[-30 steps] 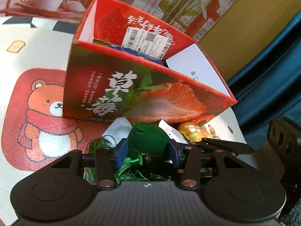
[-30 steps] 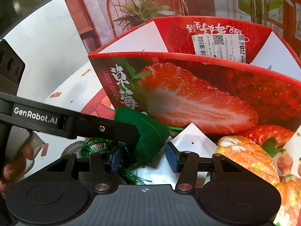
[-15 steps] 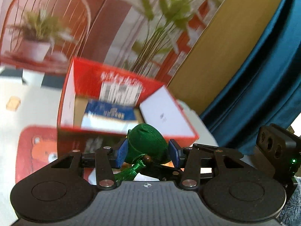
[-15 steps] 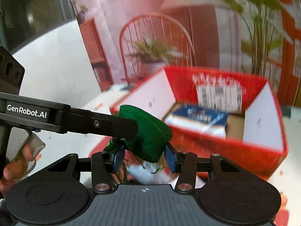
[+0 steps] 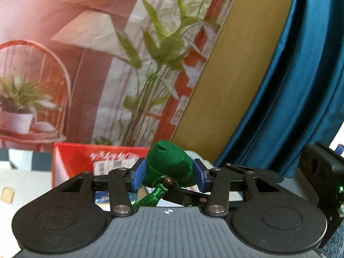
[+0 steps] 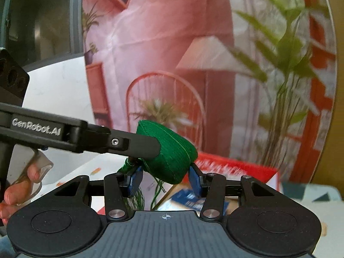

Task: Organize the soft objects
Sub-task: 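Lift the green pouch with the left tool and drop it into the box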

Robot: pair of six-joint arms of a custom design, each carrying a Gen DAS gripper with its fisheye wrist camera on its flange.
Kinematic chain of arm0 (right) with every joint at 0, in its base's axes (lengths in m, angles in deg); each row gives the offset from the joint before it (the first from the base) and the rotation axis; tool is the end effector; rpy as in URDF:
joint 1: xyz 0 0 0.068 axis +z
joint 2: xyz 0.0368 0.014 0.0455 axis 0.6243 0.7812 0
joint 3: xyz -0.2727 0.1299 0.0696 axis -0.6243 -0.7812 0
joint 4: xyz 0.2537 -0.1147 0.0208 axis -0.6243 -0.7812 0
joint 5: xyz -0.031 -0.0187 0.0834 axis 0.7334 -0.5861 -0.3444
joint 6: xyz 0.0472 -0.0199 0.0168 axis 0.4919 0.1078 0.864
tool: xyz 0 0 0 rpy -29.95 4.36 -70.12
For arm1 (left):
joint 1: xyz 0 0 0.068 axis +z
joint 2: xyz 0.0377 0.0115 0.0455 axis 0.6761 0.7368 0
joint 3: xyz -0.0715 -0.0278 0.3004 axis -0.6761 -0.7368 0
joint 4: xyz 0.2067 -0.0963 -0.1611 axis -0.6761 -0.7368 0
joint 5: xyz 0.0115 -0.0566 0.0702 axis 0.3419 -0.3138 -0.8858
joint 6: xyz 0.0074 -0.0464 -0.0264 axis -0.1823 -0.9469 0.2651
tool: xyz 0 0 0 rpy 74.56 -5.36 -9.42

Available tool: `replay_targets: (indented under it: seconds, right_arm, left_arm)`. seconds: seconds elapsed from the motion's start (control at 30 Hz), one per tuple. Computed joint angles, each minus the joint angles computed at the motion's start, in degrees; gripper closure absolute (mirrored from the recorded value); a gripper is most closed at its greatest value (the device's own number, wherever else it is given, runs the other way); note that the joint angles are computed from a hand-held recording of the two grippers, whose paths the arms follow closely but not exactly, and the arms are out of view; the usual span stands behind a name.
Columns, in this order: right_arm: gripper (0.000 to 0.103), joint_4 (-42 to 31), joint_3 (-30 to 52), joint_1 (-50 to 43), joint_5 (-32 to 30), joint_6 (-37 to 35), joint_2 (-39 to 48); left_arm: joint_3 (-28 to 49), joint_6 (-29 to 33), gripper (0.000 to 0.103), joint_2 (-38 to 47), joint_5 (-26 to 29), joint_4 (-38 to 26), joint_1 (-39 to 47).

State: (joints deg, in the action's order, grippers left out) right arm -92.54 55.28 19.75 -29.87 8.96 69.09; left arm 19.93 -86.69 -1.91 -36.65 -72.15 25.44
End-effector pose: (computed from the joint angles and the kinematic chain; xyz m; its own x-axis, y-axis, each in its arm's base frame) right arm 0.3155 -0.0779 0.3121 -0.3307 -0.1614 -0.9298 -0.6138 0.7852 0.0820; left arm 0.3191 -0.1099 0.3025 -0.4957 -0.0943 -0.8634 0.4499 0.8225 -0.3481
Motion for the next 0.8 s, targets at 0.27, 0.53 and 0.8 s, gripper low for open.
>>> replay_targets:
  seconds: [0.27, 0.53, 0.8]
  right_arm:
    - [0.057, 4.56, 4.16, -2.7, 1.86, 1.19, 5.28]
    - [0.057, 4.25, 5.31, -5.03, 3.76, -0.47, 12.45]
    - [0.057, 3.81, 4.23, -5.75, 5.03, -1.65, 17.51]
  left_arm:
    - [8.26, 0.39, 0.053, 10.22, 0.57, 1.09, -3.27]
    - [12.21, 1.74, 0.052, 18.76, 1.12, -0.71, -5.3]
    - [14.36, 2.52, 0.052, 23.71, 1.37, -3.54, -5.51]
